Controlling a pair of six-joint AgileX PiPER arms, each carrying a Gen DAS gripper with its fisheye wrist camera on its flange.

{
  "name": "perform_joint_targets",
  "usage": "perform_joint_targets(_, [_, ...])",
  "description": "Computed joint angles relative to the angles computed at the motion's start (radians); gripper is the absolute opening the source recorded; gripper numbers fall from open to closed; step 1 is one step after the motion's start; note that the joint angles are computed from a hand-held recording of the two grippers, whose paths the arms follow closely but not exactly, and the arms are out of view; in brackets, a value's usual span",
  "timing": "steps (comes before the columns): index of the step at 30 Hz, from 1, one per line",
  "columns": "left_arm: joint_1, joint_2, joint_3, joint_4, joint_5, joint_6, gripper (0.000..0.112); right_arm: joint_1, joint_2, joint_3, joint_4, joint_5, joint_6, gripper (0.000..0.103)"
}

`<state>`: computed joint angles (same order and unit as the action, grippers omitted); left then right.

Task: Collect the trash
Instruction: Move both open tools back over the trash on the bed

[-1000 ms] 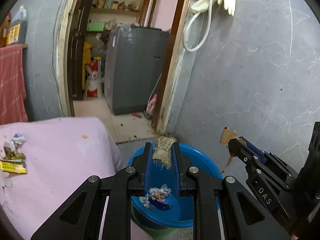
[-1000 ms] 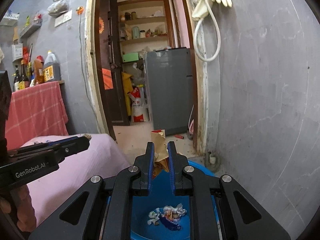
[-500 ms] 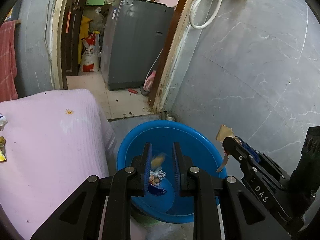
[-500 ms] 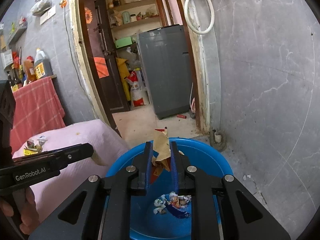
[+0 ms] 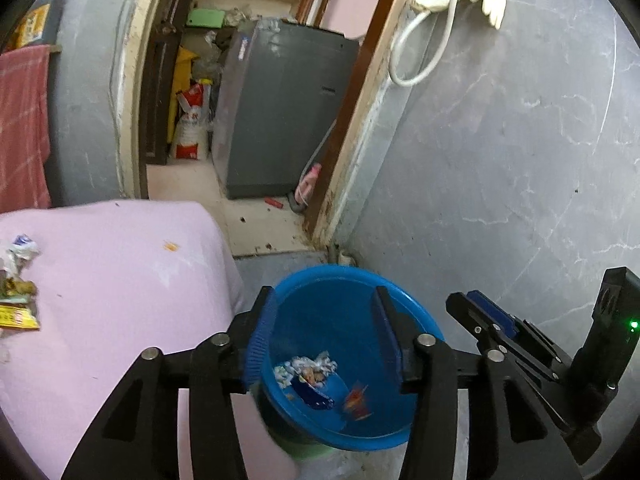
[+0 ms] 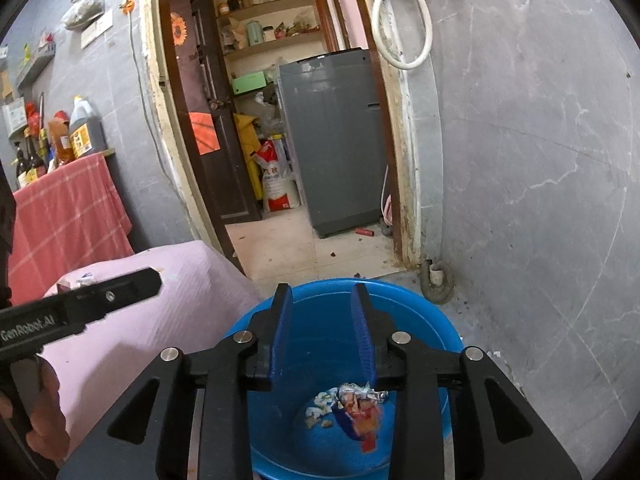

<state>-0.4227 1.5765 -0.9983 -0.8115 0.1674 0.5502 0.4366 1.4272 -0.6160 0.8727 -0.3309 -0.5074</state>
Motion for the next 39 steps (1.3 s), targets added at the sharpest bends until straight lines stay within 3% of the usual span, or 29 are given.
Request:
perform_joint_targets(3, [0.018,-0.048,0.034,-0.014,-0.019,0.019,0.056,0.025,-0.020,-0.005,0.085,-0.011,-0.078,0.031])
perform_joint_targets(6, [0.050,-0.102,0.071,-0.121,-0.026,0.127,0.065,0.061,-0.055,0.000,0.146,-0.041,-0.127,0.049])
perform_joint_targets(9, [0.084,-0.156,0.102,-0.130,-0.035,0.148,0.080,0.112,-0.086,-0.012,0.263,-0.075,-0.243,0.052])
perform_joint_targets(11, [0.115,-0.205,0.135,-0.217,-0.044,0.242,0.089,0.144,-0.104,-0.022,0.312,-0.098,-0.291,0.062])
perform_joint_targets(13, [0.138,-0.241,0.155,-0.254,-0.050,0.289,0.096,0.196,-0.124,-0.028,0.351,-0.151,-0.321,0.083])
perform_joint_targets(14, [0.156,-0.264,0.168,-0.301,-0.047,0.343,0.100,0.214,-0.132,-0.030,0.358,-0.170,-0.326,0.084])
perform_joint_targets(17, [0.193,-0.332,0.213,-0.489,-0.065,0.547,0.101,0.284,-0.149,-0.046,0.398,-0.238,-0.360,0.093])
perform_joint_targets(19, [0.224,-0.356,0.223,-0.499,-0.066,0.565,0.101,0.330,-0.156,-0.057,0.398,-0.276,-0.358,0.103])
perform_joint_targets(24, [0.321,-0.453,0.254,-0.258,-0.029,0.341,0.101,0.443,-0.150,-0.116,0.451,-0.360,-0.443,0.103])
perform_joint_targets(26, [0.369,-0.490,0.265,-0.232,-0.003,0.334,0.101,0.493,-0.138,-0.147,0.477,-0.398,-0.482,0.103])
perform_joint_targets(33, [0.598,-0.608,0.308,-0.283,0.155,0.453,0.101,0.609,-0.076,-0.224,0.477,-0.465,-0.491,0.103])
perform_joint_targets(39, [0.887,-0.612,0.323,-0.431,0.339,0.678,0.101,0.664,0.030,-0.309,0.453,-0.478,-0.463,0.103])
